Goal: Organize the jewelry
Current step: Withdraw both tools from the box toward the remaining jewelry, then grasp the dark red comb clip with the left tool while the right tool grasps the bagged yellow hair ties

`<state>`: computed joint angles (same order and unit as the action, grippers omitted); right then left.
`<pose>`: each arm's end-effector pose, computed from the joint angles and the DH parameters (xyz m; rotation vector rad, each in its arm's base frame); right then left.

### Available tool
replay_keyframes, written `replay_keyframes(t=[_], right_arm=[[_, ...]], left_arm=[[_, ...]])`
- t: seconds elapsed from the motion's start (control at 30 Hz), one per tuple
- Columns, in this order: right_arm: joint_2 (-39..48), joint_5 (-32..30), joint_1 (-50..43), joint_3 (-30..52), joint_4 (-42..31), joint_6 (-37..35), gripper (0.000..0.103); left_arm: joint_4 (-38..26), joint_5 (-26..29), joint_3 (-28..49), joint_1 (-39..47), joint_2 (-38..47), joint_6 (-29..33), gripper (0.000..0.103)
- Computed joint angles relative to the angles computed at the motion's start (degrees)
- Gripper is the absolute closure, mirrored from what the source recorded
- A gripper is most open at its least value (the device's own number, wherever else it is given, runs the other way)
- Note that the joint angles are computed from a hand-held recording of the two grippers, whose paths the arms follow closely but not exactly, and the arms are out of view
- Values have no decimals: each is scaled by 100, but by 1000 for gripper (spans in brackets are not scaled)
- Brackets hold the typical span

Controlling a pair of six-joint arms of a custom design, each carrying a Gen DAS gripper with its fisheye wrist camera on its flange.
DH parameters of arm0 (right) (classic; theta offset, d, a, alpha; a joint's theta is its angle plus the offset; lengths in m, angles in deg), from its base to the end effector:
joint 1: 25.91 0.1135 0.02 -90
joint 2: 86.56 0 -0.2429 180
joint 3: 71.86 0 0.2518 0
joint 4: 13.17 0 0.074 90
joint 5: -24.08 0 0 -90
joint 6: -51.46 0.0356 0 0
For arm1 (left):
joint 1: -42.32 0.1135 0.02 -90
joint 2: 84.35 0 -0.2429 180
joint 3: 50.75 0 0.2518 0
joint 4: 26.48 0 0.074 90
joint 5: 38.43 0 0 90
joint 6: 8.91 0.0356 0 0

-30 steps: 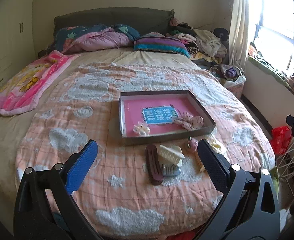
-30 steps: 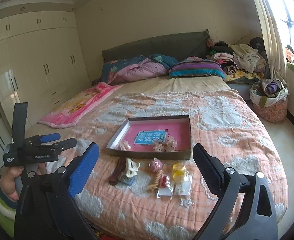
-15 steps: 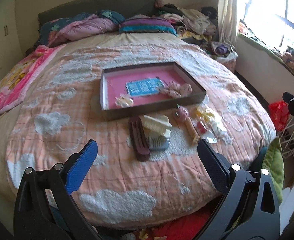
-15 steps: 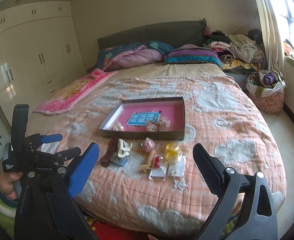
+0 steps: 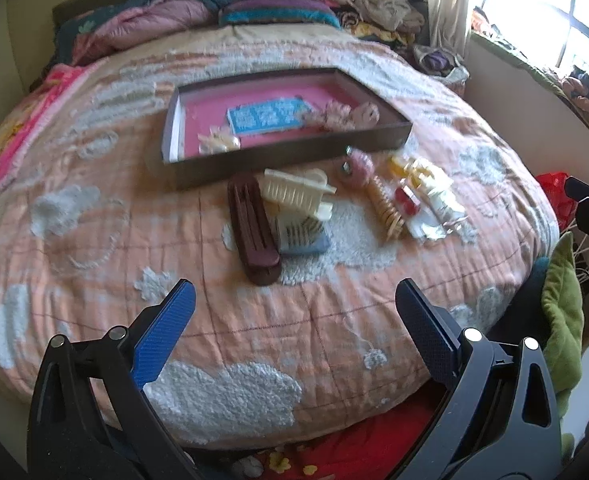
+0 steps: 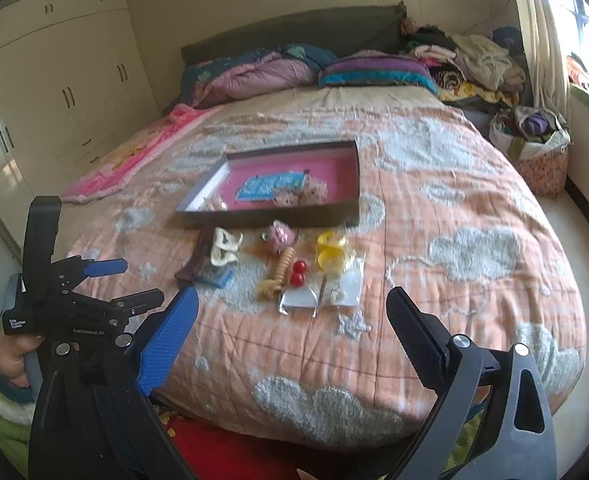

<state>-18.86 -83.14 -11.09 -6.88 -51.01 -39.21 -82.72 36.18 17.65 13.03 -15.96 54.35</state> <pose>0.2500 0.0771 0.2561 -0.4645 2.2367 0.4716 0.2162 -0.1104 0.2493 -0.0469 2.5011 -0.0582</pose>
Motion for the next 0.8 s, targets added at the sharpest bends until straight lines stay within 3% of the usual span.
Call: replay_keyframes(t=[0.2, 0.47, 0.8], right_arm=[[395, 13, 41, 31, 274, 80, 9], [856, 92, 51, 140, 416, 168, 9], [1765, 259, -40, 726, 566, 93, 9]], left_arm=[[452, 11, -317, 340, 183, 186, 11], [929, 183, -305, 677, 904, 494, 54], [1470, 141, -397, 976, 1167, 584, 64]])
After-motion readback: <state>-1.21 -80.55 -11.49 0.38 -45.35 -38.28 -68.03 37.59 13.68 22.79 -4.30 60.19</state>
